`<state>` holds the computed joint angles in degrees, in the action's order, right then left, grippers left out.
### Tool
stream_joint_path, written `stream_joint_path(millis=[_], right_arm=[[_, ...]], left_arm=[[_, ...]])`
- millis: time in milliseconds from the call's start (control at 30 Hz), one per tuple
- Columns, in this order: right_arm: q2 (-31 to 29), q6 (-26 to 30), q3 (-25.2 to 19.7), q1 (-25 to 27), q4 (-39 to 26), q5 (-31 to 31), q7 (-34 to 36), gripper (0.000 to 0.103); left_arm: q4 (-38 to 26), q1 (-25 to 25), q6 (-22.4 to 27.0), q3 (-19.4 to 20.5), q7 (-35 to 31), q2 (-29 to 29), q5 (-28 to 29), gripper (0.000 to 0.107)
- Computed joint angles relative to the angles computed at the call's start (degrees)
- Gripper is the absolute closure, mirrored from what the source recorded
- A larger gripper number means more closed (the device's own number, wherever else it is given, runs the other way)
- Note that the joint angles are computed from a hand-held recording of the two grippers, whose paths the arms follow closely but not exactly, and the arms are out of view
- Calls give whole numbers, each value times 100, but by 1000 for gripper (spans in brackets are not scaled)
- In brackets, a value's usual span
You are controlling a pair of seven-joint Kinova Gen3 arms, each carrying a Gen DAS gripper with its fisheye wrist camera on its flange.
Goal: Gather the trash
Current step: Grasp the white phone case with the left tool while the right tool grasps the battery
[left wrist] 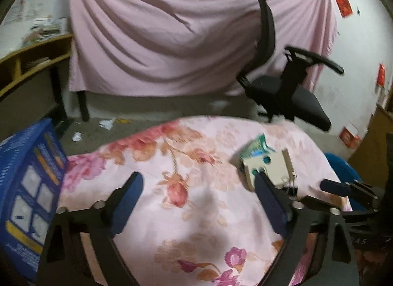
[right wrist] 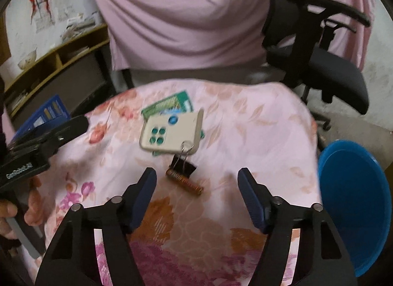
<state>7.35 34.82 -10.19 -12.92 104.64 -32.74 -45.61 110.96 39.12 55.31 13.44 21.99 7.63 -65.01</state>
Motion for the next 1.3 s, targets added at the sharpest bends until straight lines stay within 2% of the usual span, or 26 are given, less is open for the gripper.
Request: stream_joint_path(millis=[100,200,267,400,467,567,733,833,1000,1133,1300], right_arm=[[138,250,20,-50,-160,190,-162,46],[160,384,-11,-37,-217,255,-134,51],[171,434,-19,-70,-253,333,-152,61],[176,534,-37,-70,-270,365,-47,66],[193,588,-29,-52,-291,348,6,82],[232,685,-17,7,-332,273,77,91],[192,678,29,85,-299,181,139,95],[170,649,83,166,-292,112,137,95],[215,816,118,417,-327,-295,351,95],[238,1007,127,519,-364,-507,499,95],[178,1098,139,534,-311,-595,658,95]], left_arm=[[20,-249,-592,-40,-347,-21,201,42],[-36,-337,-953,-133,-649,33,378,52],[-85,-387,-1141,-177,-871,48,510,56],[-192,-523,-1622,-296,-1319,102,834,63],[-242,-561,-1808,-377,-1429,116,982,68],[-337,-638,-2148,-497,-1627,186,1231,72],[-661,-638,-2049,-627,-2242,353,1828,86],[-645,-605,-2172,-773,-2223,354,1963,89],[-690,-569,-2121,-858,-2260,369,2085,103],[-722,-348,-1917,-912,-1971,386,1762,104],[-761,-50,-1421,-810,-1502,424,1186,105]])
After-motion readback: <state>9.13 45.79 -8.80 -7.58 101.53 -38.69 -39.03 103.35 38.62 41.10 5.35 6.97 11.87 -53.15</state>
